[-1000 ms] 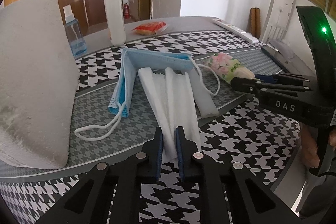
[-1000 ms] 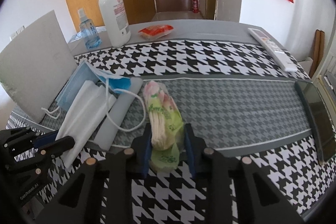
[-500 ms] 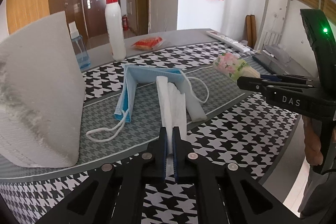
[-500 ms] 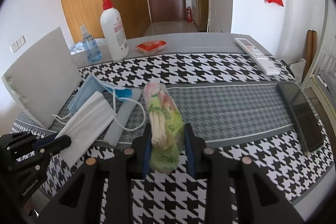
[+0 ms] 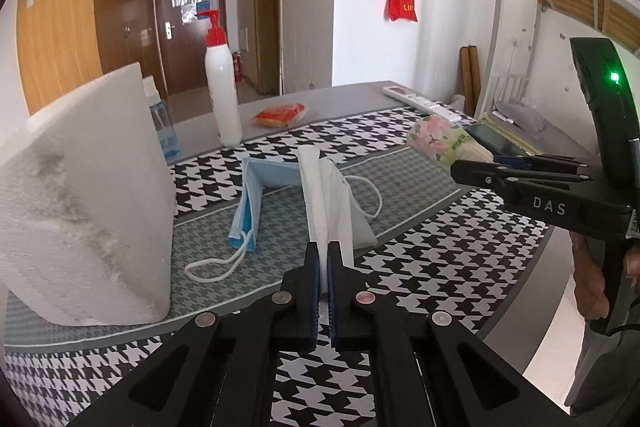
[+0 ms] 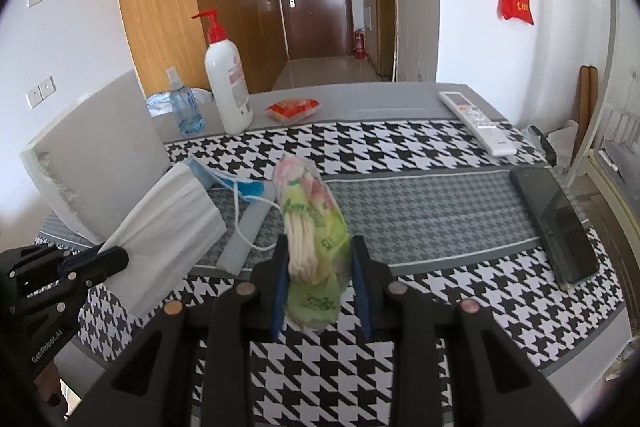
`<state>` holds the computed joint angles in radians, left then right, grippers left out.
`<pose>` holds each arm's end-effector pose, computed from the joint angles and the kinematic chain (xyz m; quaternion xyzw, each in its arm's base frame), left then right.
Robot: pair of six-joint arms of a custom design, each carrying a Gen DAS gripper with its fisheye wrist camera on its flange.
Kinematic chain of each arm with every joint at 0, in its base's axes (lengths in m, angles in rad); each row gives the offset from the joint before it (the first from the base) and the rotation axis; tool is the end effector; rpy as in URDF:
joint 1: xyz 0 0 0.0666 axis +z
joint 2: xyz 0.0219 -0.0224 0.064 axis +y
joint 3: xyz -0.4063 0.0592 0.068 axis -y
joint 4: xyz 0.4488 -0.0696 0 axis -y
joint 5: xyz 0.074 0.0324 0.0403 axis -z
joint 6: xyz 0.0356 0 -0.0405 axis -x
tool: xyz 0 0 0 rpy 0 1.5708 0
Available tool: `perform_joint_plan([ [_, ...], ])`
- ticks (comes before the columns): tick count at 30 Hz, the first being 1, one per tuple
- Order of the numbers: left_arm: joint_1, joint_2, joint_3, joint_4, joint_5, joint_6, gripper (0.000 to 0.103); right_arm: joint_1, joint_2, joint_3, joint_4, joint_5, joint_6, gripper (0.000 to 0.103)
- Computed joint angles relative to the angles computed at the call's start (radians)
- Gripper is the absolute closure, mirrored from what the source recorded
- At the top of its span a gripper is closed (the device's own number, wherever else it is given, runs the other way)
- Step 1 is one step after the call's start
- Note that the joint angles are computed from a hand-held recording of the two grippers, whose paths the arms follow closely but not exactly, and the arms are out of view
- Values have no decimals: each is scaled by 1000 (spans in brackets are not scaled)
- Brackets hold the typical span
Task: Organize soft objects
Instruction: 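Lift the white face mask with the left gripper and carry it toward the foam box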
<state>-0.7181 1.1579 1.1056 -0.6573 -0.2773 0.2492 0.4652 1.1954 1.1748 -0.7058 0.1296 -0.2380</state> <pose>0.3460 -0.2899 0.4359 0.1530 0.8888 -0.0811 0.4244 0.4192 0.2048 0.4515 -0.0768 0.9074 0.0854 0.4042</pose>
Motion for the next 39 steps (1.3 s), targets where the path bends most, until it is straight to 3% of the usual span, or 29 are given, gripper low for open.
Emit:
perform_joint_plan([
  [39, -6, -79, 21, 92, -121, -81, 100, 66, -68, 17, 83, 21, 53, 70],
])
